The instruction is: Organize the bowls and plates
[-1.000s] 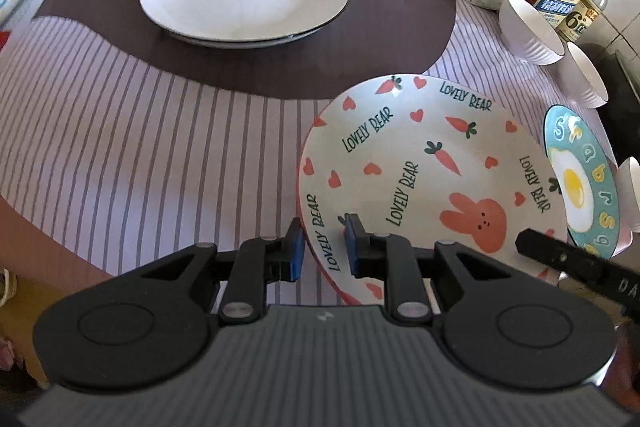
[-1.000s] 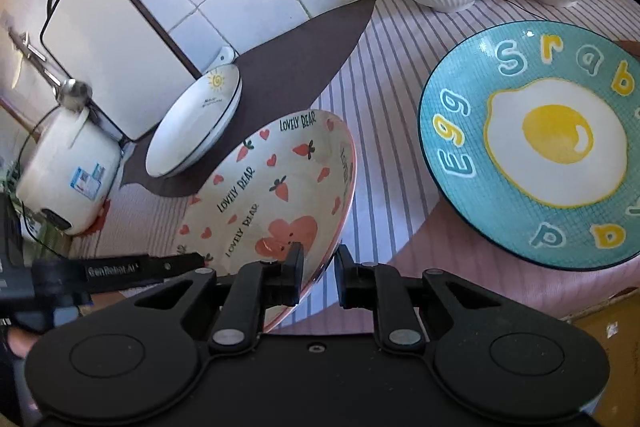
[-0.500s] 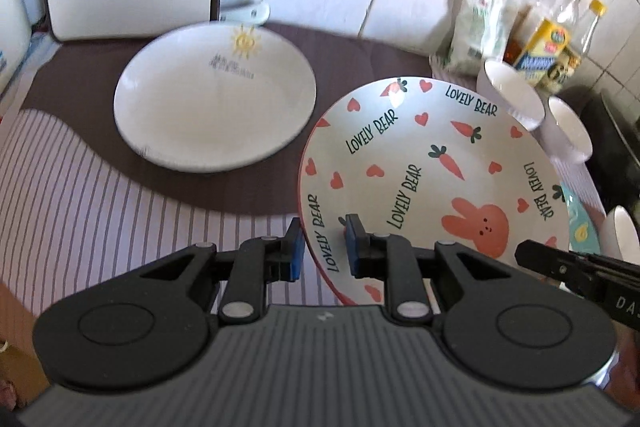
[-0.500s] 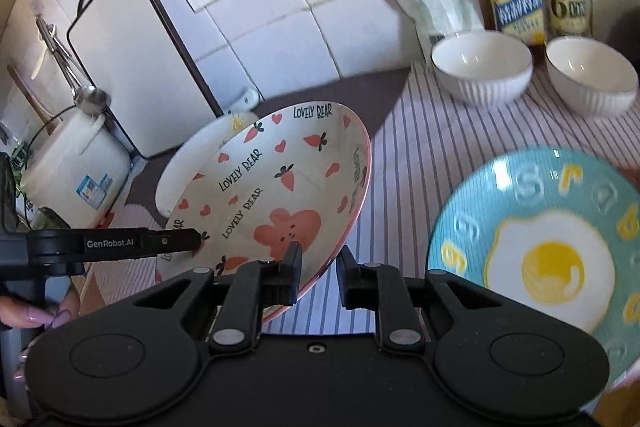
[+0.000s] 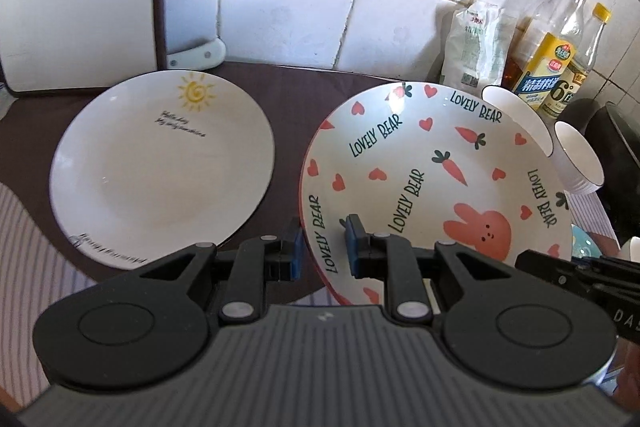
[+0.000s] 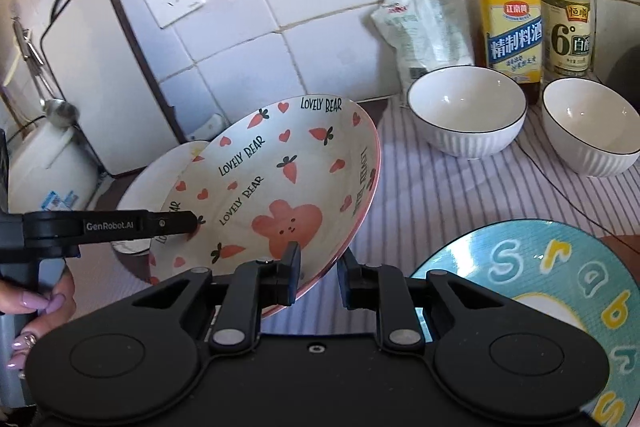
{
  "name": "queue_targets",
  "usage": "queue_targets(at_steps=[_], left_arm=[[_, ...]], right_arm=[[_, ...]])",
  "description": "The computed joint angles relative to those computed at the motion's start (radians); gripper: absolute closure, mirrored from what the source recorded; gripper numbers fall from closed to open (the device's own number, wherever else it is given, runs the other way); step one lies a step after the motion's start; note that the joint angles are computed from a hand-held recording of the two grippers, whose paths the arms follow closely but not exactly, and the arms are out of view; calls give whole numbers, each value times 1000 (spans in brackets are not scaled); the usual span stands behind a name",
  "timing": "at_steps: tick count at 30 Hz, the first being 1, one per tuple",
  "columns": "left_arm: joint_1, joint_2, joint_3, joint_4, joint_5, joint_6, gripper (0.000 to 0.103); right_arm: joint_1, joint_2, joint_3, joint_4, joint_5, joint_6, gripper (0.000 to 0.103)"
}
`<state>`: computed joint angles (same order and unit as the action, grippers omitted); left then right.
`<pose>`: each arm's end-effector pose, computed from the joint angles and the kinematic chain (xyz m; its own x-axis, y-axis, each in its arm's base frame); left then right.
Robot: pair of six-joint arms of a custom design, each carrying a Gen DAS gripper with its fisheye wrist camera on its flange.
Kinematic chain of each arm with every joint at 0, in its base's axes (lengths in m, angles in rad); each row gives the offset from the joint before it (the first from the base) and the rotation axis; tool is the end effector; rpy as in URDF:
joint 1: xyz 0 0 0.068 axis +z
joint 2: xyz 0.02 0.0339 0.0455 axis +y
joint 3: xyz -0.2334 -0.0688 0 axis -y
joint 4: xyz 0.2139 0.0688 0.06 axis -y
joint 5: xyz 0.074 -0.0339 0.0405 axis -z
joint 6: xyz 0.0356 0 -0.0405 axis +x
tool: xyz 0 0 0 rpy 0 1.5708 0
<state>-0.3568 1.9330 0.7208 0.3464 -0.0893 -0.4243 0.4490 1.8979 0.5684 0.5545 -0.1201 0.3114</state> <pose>0.2868 -0.1035 0.0692 -0.7713 -0.1501 -0.6185 -0.0261 0.9784 -0.2049 0.2526 0.1265 0.0646 -0.7557 -0.0265 -0.6544 -0.2905 0.9091 0.2987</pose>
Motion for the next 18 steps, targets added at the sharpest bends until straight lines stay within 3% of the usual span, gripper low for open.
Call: queue_targets(at_steps=[8,18], left_arm=[[33,182,165,-23,64,-16,84],[46,226,213,-69,74,12,84]], right_arm=[[0,158,57,90,69,-12,78],[-22,243,203,-4,43,-88,77]])
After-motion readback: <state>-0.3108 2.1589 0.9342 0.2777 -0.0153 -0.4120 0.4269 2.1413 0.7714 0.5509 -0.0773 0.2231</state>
